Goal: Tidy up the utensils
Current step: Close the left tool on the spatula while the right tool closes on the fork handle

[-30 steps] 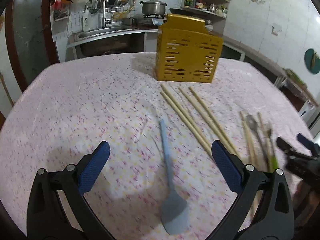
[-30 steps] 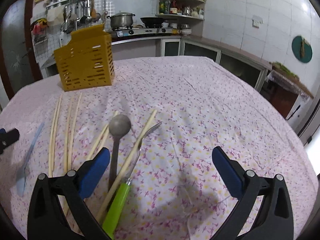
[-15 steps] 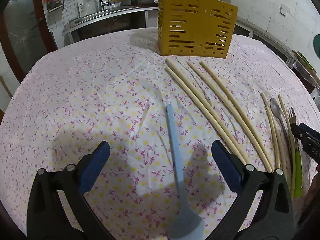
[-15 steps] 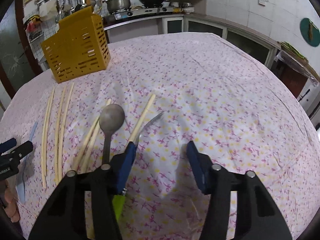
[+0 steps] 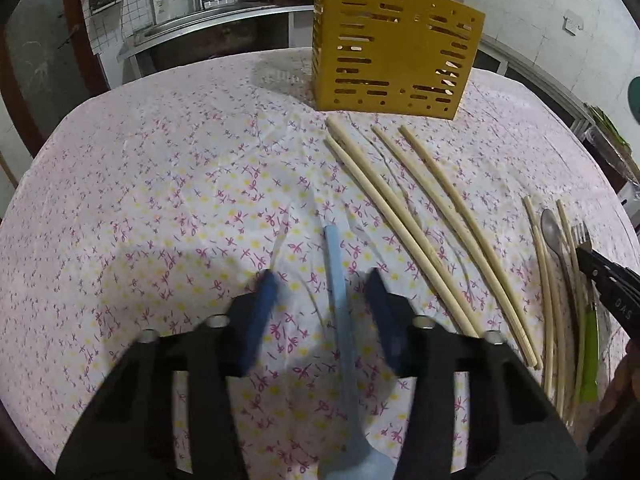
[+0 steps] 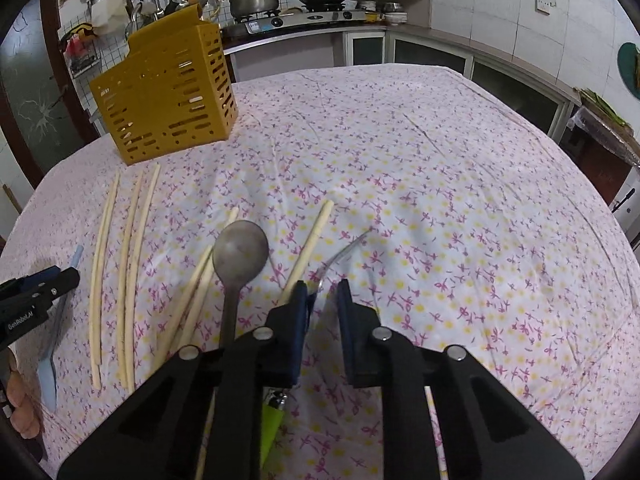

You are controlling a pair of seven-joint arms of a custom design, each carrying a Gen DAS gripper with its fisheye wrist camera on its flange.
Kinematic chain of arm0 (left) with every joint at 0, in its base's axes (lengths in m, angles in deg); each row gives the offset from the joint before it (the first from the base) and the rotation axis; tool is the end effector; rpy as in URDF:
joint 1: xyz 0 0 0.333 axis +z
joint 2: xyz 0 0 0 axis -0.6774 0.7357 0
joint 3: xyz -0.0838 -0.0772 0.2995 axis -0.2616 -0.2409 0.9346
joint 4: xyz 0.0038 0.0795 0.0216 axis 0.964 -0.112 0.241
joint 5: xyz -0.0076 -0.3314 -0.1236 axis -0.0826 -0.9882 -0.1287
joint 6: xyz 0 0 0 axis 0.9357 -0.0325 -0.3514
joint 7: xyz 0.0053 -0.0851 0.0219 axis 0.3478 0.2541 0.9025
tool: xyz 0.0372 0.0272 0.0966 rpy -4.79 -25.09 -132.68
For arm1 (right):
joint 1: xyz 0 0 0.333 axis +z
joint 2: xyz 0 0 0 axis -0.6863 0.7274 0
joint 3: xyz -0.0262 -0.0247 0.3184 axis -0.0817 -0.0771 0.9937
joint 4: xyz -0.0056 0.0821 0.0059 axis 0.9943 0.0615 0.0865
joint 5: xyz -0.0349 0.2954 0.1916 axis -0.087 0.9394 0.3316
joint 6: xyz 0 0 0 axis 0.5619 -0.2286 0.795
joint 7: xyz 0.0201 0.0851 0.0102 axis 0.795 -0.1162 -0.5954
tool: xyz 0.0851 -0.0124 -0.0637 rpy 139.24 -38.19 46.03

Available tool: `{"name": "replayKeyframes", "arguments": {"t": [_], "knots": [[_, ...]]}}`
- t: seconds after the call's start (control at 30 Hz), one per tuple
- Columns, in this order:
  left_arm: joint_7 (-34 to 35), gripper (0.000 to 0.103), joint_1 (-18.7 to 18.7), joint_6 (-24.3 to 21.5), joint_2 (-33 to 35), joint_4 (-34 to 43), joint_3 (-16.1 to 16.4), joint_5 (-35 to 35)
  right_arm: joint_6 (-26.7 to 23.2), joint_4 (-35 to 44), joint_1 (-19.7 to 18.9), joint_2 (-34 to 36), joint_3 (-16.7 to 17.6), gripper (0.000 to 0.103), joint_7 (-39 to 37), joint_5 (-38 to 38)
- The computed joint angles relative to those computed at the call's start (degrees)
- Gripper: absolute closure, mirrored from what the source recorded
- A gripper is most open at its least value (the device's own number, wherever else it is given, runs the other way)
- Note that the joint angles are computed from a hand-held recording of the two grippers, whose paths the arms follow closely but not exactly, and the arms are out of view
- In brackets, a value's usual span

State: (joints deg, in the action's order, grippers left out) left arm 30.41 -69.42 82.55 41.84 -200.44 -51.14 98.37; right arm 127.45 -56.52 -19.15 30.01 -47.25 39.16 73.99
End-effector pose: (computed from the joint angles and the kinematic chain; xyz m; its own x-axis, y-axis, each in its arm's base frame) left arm 0.4606 -0.3439 0.2998 0.2719 -0.9614 0.0430 -0.7858 -0.2476 -0.5667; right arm 0.5123 0.2154 0.2897 0.2413 -0.9669 -0.0823 -0.7612 -0.1360 -0.6341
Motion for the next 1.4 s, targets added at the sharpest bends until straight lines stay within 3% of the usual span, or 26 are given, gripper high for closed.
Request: {"name": "replayKeyframes", "arguments": {"t": [0.23, 0.57, 0.73, 0.87, 1.13, 1.3, 1.4], "knots": [[3.5, 0.082, -0.8, -3.5, 0.4, 1.1, -0.8, -1.5, 1.0, -0.6, -0.9, 0.1, 0.9, 0.087, -0.1, -0.3], [6.1, 0.084, -2.7, -8.1, 3.0, 5.3, -0.1, -3.3, 1.8, -1.2, -8.2, 0.2, 6.9, 0.091, 2.7, -5.5], [2.7, 0.084, -3.6, -9.0, 2.9, 4.9, 0.2, 0.3, 1.4, -0.9, -2.9, 0.1, 2.3, 0.091, 1.3, -3.6], [2.0, 0.084, -2.8, -7.1, 2.3, 3.8, 0.0, 1.7, -1.2, 0.9, 4.0, 0.4, -4.1, 0.091, -2.7, -1.0], [0.1, 0.084, -2.0, -5.1, 1.7, 2.6, -0.1, 2.9, -2.1, 2.6, -0.9, 1.2, 0.3, 0.091, -3.2, -1.7], [0.1, 0.084, -2.0, -5.2, 1.9, 2.8, -0.2, 3.0, -1.6, 2.7, 1.1, 1.5, -1.3, 0.091, -2.9, -0.8], [-2.3, 0.092, -1.8, -4.2, 1.3, 1.9, 0.1, 4.0, -0.1, 2.0, -3.0, 1.5, 2.6, 0.092, -2.1, -2.1]]}}
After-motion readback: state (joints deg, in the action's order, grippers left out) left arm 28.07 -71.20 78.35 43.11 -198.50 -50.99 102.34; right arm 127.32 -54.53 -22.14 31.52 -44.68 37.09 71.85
